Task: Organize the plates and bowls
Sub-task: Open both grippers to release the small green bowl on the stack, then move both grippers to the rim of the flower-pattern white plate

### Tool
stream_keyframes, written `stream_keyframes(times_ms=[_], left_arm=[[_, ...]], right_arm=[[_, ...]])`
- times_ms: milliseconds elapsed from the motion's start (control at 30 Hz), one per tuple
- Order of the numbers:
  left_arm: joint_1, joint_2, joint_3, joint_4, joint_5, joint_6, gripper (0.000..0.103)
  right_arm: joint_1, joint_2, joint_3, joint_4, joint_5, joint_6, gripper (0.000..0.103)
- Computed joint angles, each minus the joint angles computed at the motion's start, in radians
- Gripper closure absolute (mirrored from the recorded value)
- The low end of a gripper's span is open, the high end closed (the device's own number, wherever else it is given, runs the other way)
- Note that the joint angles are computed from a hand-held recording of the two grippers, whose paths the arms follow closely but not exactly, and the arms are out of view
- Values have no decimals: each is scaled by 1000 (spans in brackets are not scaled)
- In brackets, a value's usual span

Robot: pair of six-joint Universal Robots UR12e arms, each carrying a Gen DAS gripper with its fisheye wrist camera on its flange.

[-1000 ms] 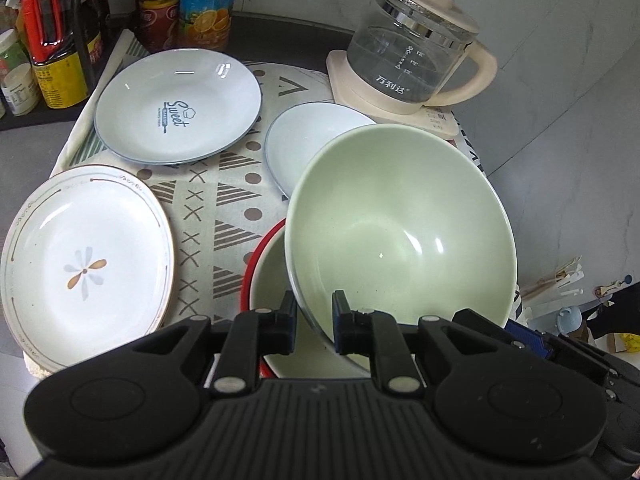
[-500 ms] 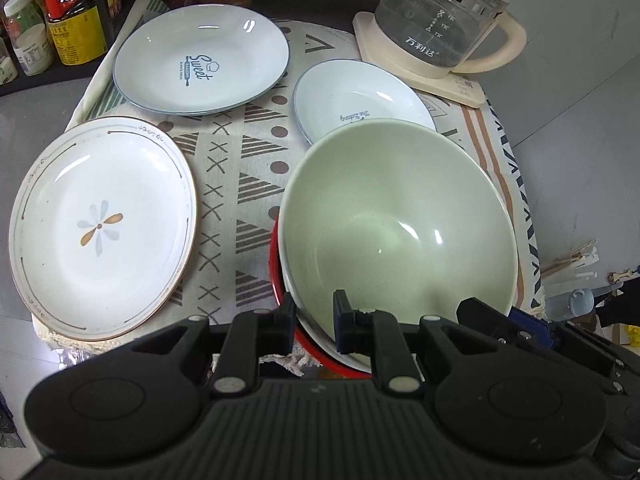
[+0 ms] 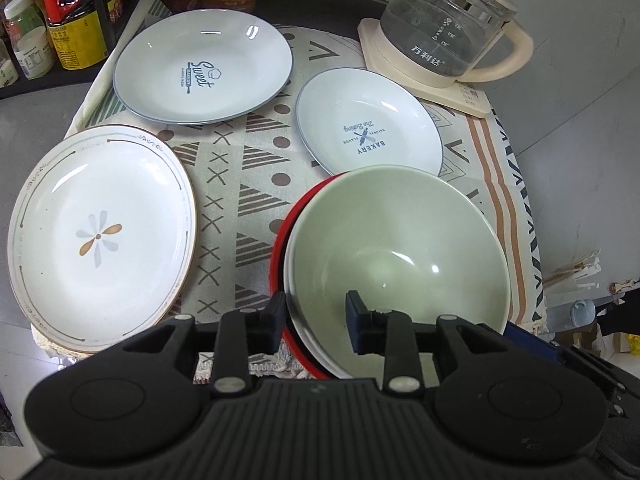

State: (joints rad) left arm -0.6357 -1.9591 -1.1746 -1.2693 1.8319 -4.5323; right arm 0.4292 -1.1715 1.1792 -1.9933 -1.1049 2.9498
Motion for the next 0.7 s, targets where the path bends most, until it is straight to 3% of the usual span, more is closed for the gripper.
stream_keyframes(times_ms=[100,400,700], left_arm=[[1,0,5,-15,10,-16,63],[3,6,17,-51,41,-48,52],[4,22,13,-97,53,-103,43]], right_arm=[[-2,-3,4,-14,2,5,70],[-2,7,-10,-22,-20,10,69],[1,20,-29,32,-43,30,70]])
